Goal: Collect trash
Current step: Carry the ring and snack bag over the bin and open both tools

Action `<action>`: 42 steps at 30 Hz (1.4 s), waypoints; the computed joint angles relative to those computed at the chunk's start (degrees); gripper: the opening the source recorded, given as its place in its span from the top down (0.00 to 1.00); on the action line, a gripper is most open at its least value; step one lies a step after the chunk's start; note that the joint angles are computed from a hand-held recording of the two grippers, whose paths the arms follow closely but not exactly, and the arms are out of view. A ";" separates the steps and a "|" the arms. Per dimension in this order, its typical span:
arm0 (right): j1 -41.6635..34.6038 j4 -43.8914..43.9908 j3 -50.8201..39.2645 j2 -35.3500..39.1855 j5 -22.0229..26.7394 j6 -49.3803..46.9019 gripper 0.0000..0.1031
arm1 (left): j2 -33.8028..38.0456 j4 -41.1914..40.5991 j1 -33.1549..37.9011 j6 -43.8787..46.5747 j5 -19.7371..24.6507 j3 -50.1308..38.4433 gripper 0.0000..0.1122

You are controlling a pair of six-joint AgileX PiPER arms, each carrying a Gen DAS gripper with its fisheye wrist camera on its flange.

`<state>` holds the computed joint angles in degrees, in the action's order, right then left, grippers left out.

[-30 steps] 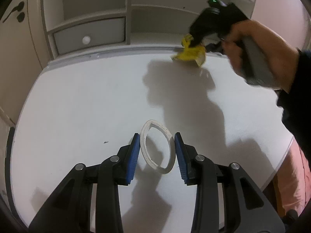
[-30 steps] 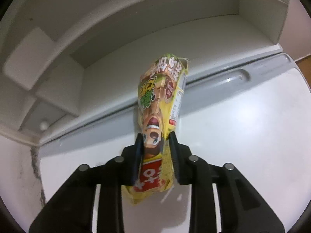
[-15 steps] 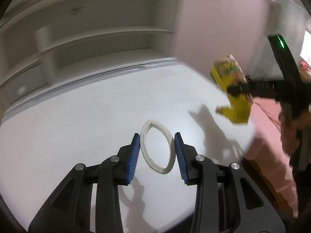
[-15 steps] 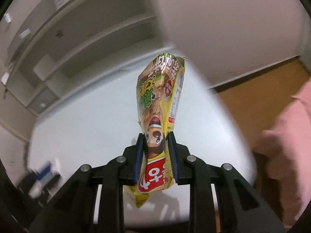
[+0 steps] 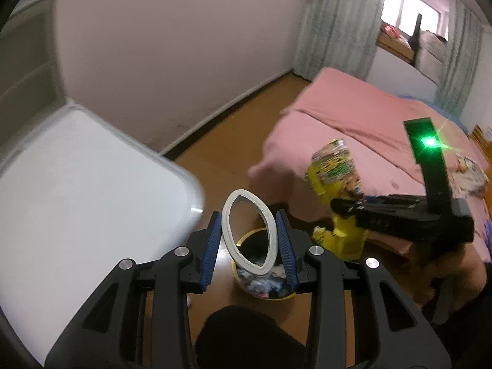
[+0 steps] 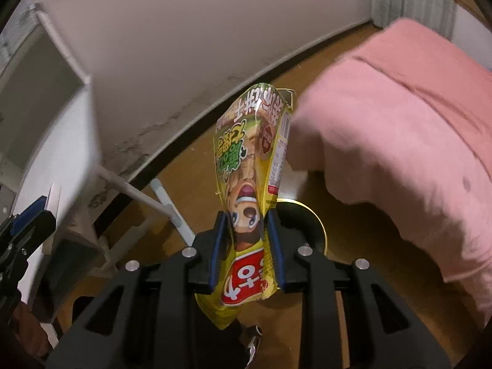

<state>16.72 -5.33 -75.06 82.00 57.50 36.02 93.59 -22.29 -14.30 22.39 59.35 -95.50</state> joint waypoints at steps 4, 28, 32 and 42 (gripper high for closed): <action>-4.65 4.75 6.43 0.70 -4.73 -3.39 0.72 | 2.94 1.53 -2.98 -0.71 -0.93 0.28 0.68; -10.04 12.20 10.78 5.36 -12.86 -9.38 0.33 | 10.62 8.18 -10.23 -8.71 0.94 -6.86 0.68; -11.19 12.06 11.62 4.73 -13.39 -8.76 0.33 | 11.01 8.39 -10.72 -8.91 1.53 -7.50 0.68; -15.69 12.65 13.79 2.27 -14.66 -8.25 0.32 | 13.92 4.02 -12.52 -7.21 4.02 -10.48 0.67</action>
<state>1.03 7.32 -61.27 84.28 42.84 27.78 107.52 -18.28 -26.82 15.19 63.37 -105.98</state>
